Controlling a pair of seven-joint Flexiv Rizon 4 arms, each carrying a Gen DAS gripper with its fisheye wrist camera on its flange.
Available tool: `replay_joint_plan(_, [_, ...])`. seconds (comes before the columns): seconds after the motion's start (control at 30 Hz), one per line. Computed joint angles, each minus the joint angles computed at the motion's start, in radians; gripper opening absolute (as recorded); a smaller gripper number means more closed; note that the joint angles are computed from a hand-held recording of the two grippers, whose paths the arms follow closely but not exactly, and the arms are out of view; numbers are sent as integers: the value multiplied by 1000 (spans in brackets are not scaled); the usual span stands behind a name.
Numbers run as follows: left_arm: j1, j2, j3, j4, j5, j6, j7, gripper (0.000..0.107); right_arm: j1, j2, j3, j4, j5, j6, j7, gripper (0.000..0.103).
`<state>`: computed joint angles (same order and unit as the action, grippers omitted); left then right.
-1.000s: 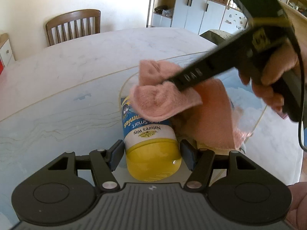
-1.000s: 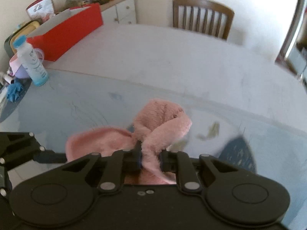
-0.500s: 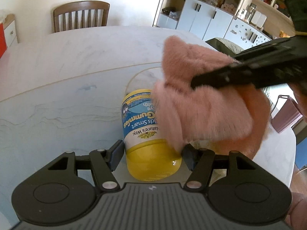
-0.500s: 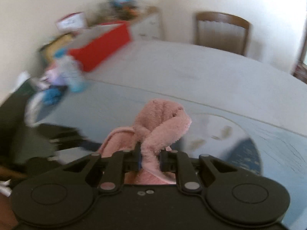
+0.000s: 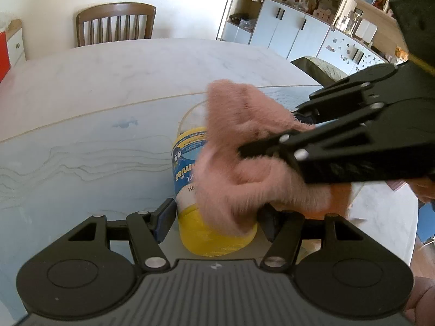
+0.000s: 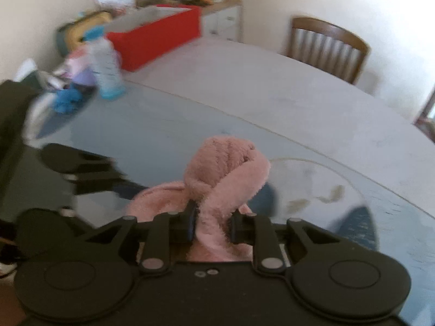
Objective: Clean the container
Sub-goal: 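Rub the towel over the bottle with the right gripper while the left gripper holds it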
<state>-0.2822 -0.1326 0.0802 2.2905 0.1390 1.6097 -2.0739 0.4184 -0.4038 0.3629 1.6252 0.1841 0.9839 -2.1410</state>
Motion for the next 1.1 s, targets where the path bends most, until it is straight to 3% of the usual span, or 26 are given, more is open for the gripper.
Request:
replay_joint_plan(0.07, [4,2,-5,8,-5,8,5,64,41,-20,-62,10,-87,4,93,16])
replay_joint_plan(0.13, [1,3,-4,12,-3,13,8,64,27,-43,-60,-4,-97,-40,114,16])
replay_joint_plan(0.3, [-2,5,-2,15,-2,17,8,64,10,-37,-51,-6,-107,-18,114,15])
replay_joint_plan(0.43, [-4,3,-1,10,-4,14,9,64,-31,-19,-8,-43,-42,-7,73,15])
replay_joint_plan(0.53, [-19,0,17,-1,19,7,-8,64,-76,-13,52,-102,72,-96,-27,15])
replay_joint_plan(0.67, [-39,1,39,-24,75,-21,-50,64,-63,-5,64,-124,152,-186,-127,15])
replay_joint_plan(0.83, [-29,8,30,-46,131,-57,-88,63,3,-30,13,-113,103,-118,-164,15])
replay_joint_plan(1.1, [-3,18,2,-68,194,-93,-125,63,76,-105,-93,-126,-93,5,29,15])
